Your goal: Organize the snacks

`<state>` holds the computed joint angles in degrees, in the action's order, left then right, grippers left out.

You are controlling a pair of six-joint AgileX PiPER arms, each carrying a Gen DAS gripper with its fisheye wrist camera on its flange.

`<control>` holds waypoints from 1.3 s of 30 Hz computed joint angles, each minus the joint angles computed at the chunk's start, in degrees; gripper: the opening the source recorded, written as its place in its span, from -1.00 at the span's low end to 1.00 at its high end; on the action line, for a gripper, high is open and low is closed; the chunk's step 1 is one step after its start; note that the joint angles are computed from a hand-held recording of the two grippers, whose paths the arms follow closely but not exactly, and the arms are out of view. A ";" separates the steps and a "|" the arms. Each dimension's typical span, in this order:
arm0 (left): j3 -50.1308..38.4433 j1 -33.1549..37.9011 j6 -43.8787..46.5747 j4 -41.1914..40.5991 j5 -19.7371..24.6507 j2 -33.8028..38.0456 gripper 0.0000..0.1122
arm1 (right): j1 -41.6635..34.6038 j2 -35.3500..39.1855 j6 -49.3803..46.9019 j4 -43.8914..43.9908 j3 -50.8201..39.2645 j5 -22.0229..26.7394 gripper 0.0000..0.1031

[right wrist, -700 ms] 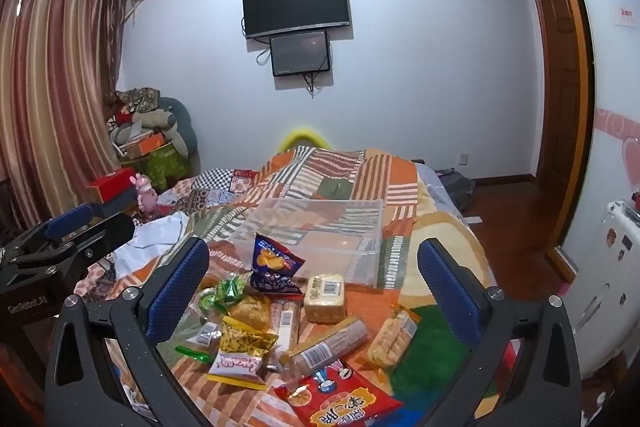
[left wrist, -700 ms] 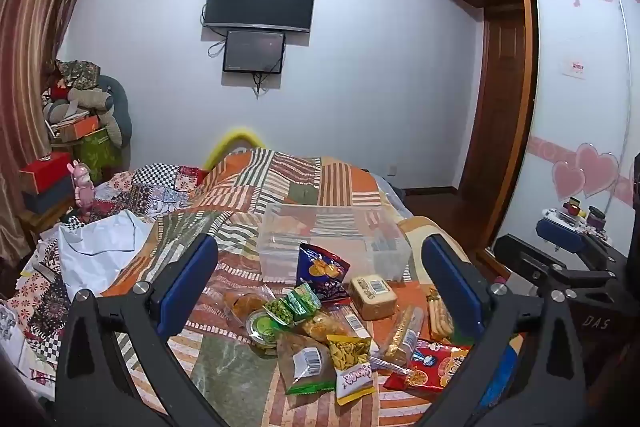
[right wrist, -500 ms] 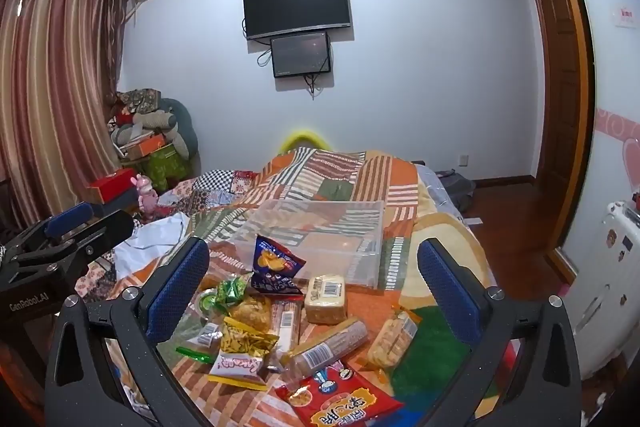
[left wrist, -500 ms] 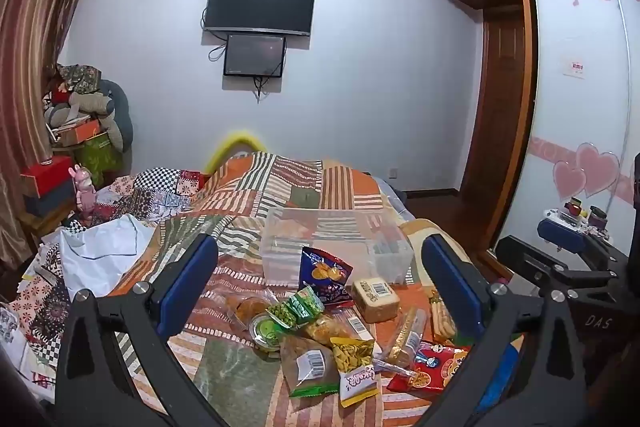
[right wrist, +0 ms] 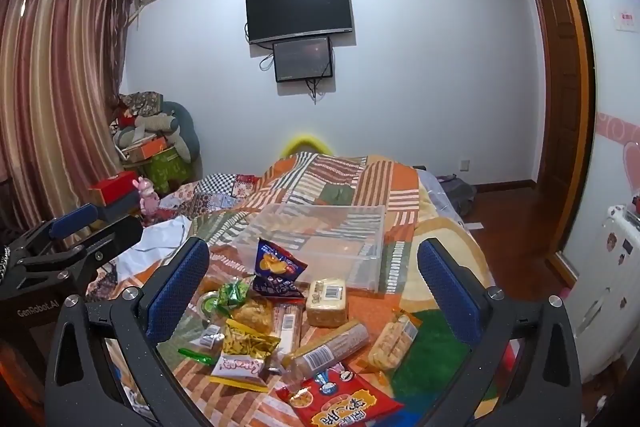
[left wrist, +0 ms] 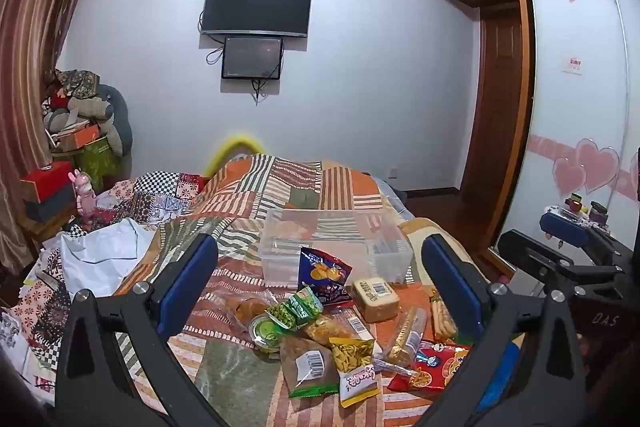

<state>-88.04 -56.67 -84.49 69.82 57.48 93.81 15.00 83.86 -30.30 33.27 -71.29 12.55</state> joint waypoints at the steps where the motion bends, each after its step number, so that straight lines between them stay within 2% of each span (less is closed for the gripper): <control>1: -0.07 -0.02 0.07 -0.02 0.07 0.08 0.84 | -0.20 0.02 -1.04 1.07 0.08 0.01 1.00; 39: -0.06 0.13 1.03 -0.51 -0.30 0.14 0.84 | -1.09 -0.87 -0.74 1.22 0.30 0.32 1.00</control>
